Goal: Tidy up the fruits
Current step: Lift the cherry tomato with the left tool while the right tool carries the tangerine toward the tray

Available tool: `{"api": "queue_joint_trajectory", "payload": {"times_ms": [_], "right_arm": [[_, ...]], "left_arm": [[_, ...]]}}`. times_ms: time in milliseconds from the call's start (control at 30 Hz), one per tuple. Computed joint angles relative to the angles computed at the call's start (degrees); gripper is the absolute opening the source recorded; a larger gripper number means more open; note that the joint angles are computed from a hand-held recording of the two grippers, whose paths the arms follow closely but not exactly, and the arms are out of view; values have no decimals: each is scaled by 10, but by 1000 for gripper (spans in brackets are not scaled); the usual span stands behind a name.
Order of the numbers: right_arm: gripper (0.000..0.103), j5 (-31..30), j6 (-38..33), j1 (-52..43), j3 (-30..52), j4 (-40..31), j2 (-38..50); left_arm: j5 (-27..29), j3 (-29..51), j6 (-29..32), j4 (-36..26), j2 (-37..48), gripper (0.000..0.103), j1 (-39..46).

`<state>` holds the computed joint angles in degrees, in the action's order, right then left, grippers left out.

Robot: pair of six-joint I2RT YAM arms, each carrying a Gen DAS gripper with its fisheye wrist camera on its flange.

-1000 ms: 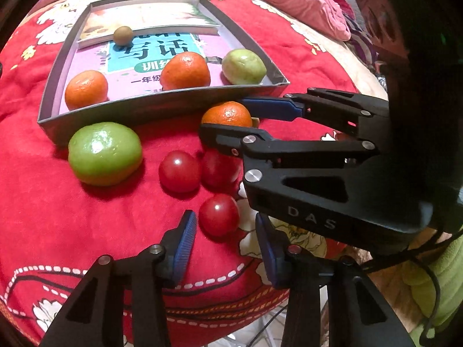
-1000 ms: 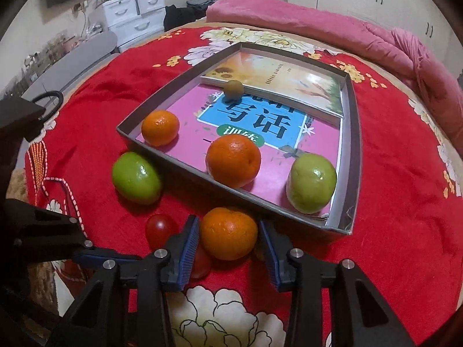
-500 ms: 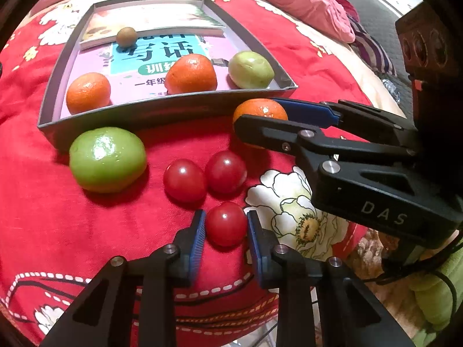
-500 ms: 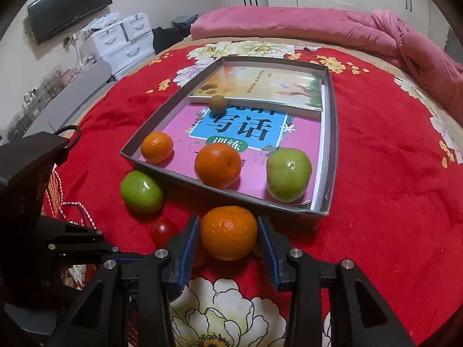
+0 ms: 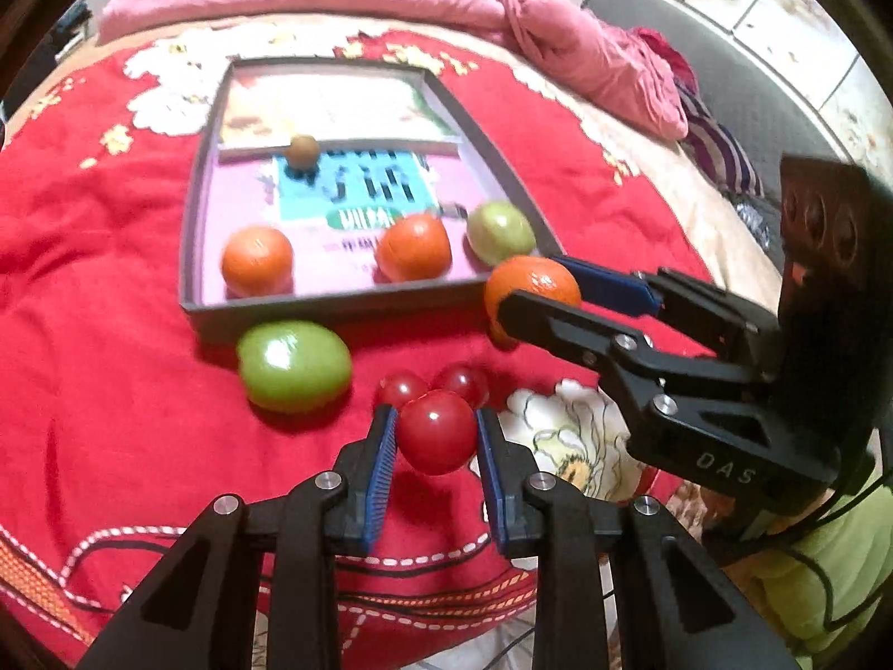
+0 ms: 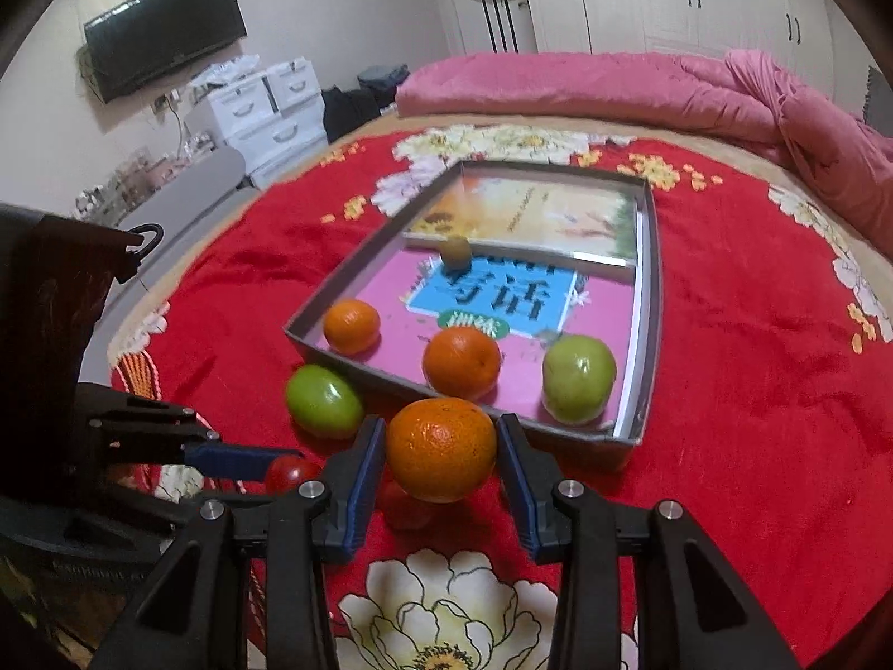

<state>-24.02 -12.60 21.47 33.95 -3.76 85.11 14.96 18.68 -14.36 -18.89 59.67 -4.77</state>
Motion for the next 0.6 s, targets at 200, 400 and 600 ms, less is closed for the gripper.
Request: {"api": "queue_joint_trajectory", "payload": {"times_ms": [200,400,600], "right_arm": [[41,-29,14,-14,-9,12,-33],[41,-38,25,-26,-11,18,-47],[41,-47,33,-32,-13,22,-58]], "left_arm": [[-5,17,11,-30,-30,29,25],[-9,29,10,-53,-56,29,31],[-17,38,8,-55,-61,29,33]]}}
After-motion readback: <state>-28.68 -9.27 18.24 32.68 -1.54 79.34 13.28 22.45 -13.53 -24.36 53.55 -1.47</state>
